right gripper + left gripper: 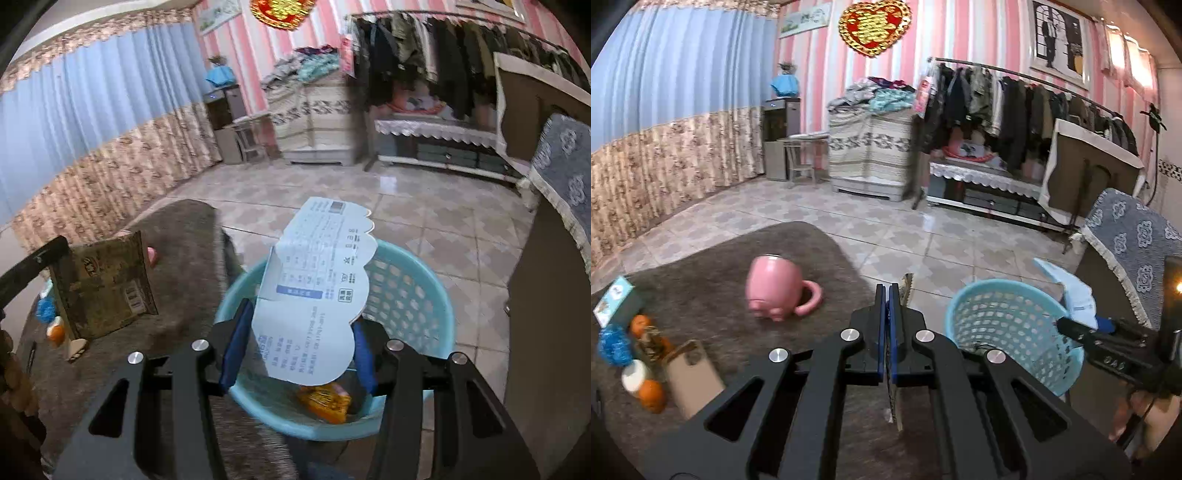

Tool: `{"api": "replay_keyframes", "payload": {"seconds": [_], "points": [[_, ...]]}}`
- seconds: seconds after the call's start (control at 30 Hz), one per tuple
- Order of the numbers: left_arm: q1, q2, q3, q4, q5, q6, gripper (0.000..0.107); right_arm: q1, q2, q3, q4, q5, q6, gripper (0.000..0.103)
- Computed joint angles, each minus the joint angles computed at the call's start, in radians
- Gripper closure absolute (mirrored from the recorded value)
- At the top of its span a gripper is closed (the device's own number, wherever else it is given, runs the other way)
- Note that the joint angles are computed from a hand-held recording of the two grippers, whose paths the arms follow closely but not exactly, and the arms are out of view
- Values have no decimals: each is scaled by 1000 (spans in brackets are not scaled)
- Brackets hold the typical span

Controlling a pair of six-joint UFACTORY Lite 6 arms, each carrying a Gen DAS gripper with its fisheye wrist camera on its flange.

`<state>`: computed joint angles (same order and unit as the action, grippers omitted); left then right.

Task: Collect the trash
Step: 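Carry the snack packet and receipt over the blue basket with both tools, then open both tools over the blue basket, dropping the packet and receipt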

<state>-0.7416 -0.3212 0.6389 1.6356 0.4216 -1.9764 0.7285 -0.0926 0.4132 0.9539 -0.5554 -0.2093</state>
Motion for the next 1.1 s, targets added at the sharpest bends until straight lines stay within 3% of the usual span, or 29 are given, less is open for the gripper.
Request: {"api": "replay_keyframes", "payload": {"seconds": [0.3, 0.5, 0.8, 0.87, 0.93, 1.0, 1.1], "points": [[-92, 295, 191, 220, -6, -259, 106, -208, 136, -11, -273, 10, 256, 53], [-143, 408, 281, 261, 2, -316, 106, -212, 137, -33, -241, -6, 238, 53], [-160, 644, 504, 226, 1, -253, 104, -197, 131, -50, -212, -17, 257, 53], [-142, 661, 520, 213, -21, -238, 93, -188, 137, -44, -202, -18, 254, 53], [-139, 662, 510, 204, 14, -232, 55, -195, 137, -42, -213, -14, 254, 53], [-138, 648, 482, 203, 68, -234, 40, -192, 143, -31, -206, -11, 240, 53], [-127, 614, 446, 194, 105, -222, 27, -171, 165, -2, -173, -17, 203, 53]]}}
